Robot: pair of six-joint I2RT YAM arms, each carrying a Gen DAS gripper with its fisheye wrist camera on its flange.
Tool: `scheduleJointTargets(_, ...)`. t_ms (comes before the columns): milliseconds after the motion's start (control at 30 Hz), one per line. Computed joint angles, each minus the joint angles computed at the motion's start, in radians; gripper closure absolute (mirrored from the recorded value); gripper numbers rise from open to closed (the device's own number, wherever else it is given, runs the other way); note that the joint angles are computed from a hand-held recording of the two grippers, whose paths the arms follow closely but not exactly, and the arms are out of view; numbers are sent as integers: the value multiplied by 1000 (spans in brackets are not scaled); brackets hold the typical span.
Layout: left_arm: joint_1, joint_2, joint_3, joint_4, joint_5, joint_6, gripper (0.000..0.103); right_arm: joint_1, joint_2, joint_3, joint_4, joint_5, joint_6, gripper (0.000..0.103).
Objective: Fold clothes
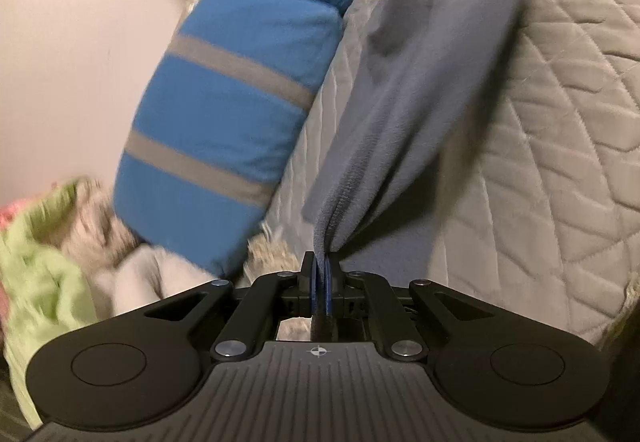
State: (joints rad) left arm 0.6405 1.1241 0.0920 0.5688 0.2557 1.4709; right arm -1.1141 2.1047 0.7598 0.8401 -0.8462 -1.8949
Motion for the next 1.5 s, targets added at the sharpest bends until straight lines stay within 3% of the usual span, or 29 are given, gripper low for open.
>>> scheduleJointTargets(167, 37, -43, 101, -254, 15, -7, 99, -18, 13, 29, -43, 7, -38, 97)
scheduleJointTargets(367, 67, 0, 429, -752, 88, -117, 99, -33, 4, 26, -57, -2, -55, 97)
scheduleJointTargets(500, 38, 145, 579, -853, 41, -207, 97, -16, 16, 18, -40, 33, -58, 96)
scheduleJointTargets(600, -21, 234, 550, -691, -37, -259, 94, 1, 33, 15, -25, 69, -46, 96)
scheduleJointTargets(800, -119, 376, 486, -354, -218, -428, 61, 29, 28, -11, -24, 141, -13, 94)
scheduleJointTargets(833, -112, 367, 472, -338, -202, -423, 57, 30, 23, -19, -25, 149, -7, 75)
scheduleJointTargets(933, -77, 314, 427, -327, -128, -356, 41, 20, 12, -33, -39, 152, 0, 62)
scheduleJointTargets(1100, -2, 216, 352, -420, -40, -177, 40, -5, 26, -36, -59, 138, -28, 51)
scheduleJointTargets(1200, 66, 181, 349, -540, 31, -45, 40, -18, 37, -41, -67, 127, -64, 45)
scheduleJointTargets(1267, 86, 193, 330, -528, 60, 16, 40, -21, 42, -42, -71, 122, -81, 44)
scheduleJointTargets(1367, 49, 269, 287, -378, 2, 38, 40, -20, 50, -47, -60, 123, -101, 44)
scheduleJointTargets(1500, -41, 457, 233, -57, -133, 53, 50, -18, 50, -63, -32, 118, -110, 44)
